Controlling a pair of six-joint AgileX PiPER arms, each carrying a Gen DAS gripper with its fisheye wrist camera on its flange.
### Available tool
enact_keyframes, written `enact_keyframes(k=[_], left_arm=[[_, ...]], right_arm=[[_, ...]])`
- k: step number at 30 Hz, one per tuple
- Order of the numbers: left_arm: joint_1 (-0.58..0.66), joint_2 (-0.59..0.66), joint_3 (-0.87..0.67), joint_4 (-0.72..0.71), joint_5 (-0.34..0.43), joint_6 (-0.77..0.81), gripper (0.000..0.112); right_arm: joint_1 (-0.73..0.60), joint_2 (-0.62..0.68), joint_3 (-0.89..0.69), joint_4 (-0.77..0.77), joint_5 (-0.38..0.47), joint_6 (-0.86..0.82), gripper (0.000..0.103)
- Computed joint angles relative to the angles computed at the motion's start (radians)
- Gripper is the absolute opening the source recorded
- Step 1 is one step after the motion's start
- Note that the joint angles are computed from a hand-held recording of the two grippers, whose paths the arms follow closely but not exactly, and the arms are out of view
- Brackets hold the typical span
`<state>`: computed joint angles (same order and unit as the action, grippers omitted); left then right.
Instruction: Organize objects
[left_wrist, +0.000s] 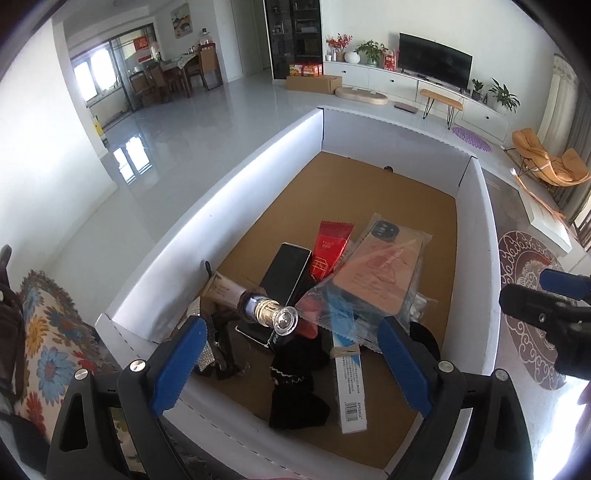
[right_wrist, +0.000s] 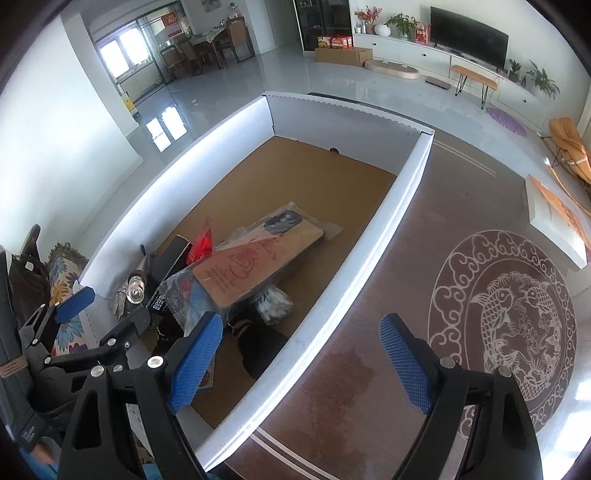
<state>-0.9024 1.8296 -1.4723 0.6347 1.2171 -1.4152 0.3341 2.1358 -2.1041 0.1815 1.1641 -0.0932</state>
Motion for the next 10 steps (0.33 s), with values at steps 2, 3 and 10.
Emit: enact_keyframes(k=[2,3,10], left_arm=[[0.003,-0.008,0.006,-0.004,-0.013,-0.001,0.094],[0.008,-0.013,0.01,-0.012,-0.023,0.0,0.094],[0.003,-0.037,0.04,0.008,-0.013,-0.082,0.094]], right_arm=[[0.01,-0.002,0.011,-0.006,-0.003,-0.004,0.088],[0.012,-0.005,0.023,-0.007,-0.013,-0.009,0.088],[0.02,-0.012,0.066,0.002,-0.04,-0.014,0.088]])
